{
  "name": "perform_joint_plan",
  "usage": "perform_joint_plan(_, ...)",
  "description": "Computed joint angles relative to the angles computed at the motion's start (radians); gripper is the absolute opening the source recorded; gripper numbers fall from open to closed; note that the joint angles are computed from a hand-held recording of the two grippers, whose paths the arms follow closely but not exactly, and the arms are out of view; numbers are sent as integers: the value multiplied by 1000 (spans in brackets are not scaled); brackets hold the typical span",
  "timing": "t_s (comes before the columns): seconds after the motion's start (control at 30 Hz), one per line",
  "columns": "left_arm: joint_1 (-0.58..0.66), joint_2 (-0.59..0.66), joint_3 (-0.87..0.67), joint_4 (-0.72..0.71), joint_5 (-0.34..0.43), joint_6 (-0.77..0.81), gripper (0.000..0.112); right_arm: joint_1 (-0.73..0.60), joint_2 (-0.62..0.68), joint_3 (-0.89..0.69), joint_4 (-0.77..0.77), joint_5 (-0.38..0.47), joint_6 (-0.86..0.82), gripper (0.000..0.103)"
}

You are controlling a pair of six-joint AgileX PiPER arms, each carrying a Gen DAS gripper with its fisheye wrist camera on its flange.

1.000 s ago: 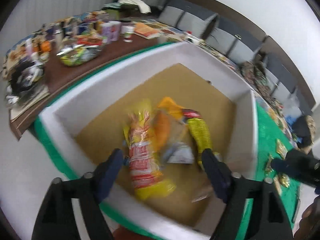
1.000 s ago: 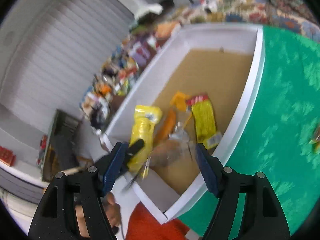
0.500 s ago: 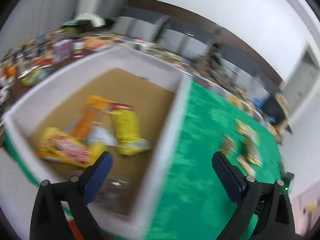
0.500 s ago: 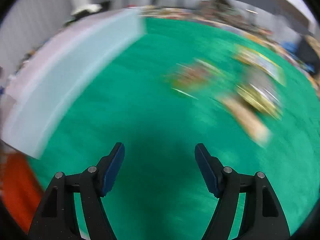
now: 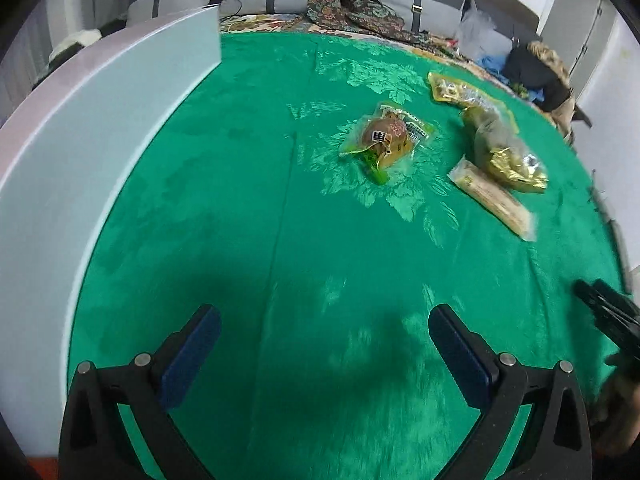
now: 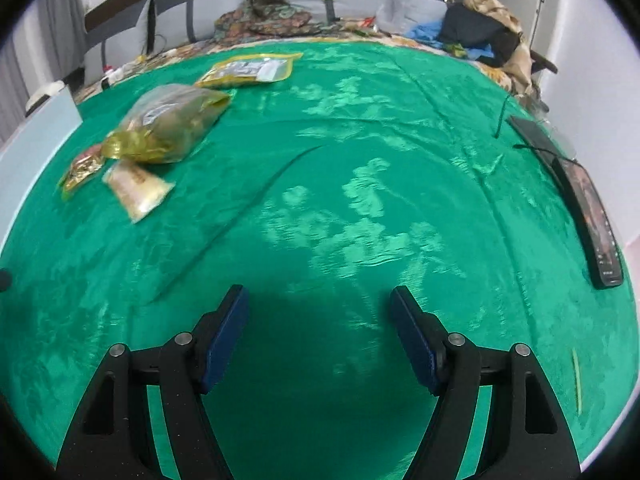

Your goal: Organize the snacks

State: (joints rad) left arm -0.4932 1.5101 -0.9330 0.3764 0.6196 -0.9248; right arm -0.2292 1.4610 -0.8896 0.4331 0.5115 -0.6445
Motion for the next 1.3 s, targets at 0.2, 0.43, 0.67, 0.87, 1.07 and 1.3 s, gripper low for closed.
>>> perform_joint_plan(0.2, 9, 146, -105, 89, 21, 9, 103, -16, -1, 42, 107, -44, -130, 86)
perform_joint_plan(0.43, 4, 156, -49, 287, -94, -163, 103, -25, -4, 50, 131, -40, -157, 87)
perform_joint_plan(0.67, -2, 158, -44, 313, -97, -190, 103, -25, -1, 52, 143, -41, -169, 88)
perform_joint_plan(0.87, -6, 156, -45, 313, -92, -192, 103, -25, -2, 52, 145, -40, -171, 88)
perform_joint_plan(1.07, -6, 155, -45, 312, -92, -191, 103, -26, -2, 51, 144, -39, -170, 88)
perform_joint_plan(1.3, -8, 155, -45, 312, -90, -192, 103, -27, -2, 51, 145, -38, -172, 88)
